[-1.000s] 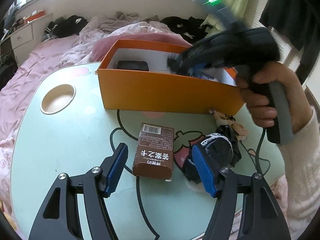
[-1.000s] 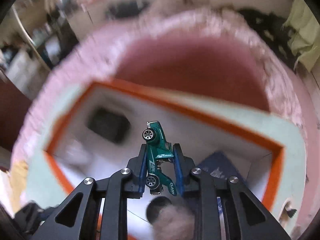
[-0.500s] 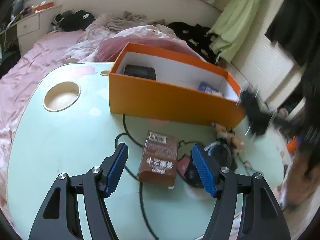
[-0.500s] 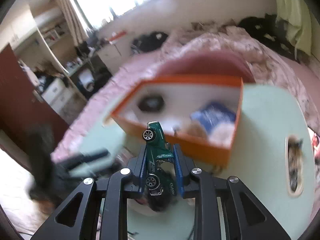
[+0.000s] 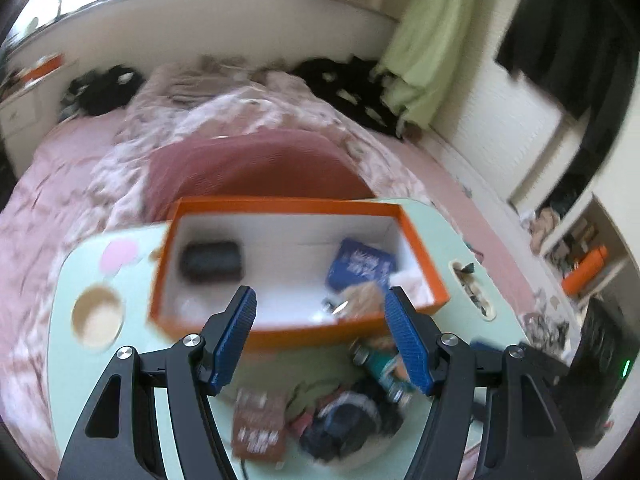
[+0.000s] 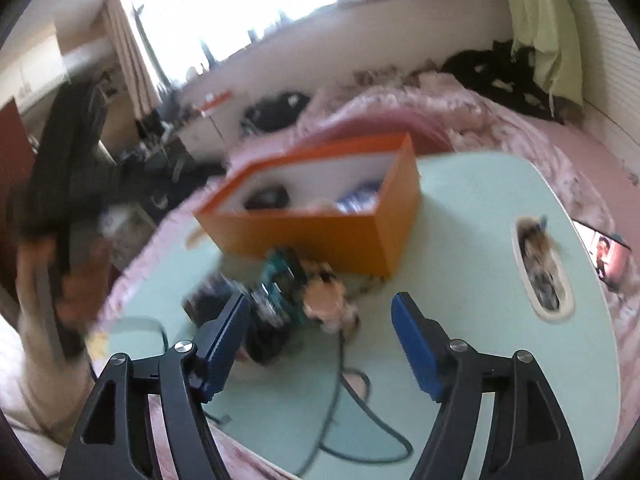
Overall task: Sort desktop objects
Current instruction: 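Lift the toy car out and place it on the table with the right gripper, then grasp the grey fur ball in the box with the left gripper and lift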
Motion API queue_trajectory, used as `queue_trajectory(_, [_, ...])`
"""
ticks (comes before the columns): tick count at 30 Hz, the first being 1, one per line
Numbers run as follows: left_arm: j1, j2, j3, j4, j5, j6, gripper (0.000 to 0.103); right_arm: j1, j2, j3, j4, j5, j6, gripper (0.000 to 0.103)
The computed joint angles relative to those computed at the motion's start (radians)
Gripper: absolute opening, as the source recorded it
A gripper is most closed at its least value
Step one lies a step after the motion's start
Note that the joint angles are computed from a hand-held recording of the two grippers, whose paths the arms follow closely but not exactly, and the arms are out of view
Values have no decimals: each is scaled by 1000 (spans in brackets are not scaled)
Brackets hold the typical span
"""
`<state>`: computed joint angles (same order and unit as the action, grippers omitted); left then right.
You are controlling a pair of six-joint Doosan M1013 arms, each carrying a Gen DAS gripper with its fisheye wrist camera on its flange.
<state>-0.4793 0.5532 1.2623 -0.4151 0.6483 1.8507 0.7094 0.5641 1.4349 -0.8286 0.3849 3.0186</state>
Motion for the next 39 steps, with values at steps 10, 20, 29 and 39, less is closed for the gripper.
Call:
queue_trajectory(10, [-24,268,-395,25,545,-121,62,-6,4,42,-19,-49,106,73])
queue_trajectory(20, [15,219,-291,-130,462,-37,25,-14,9,44,-20,-63,118,74])
queue_trajectory(29, [52,44,-66,-274,283,180,25,-11,10,48,-66,-56,153,74])
queue_trajectory(39, [74,-24,145,-313,194,255,50,-11,10,45,-110,-45,202,75])
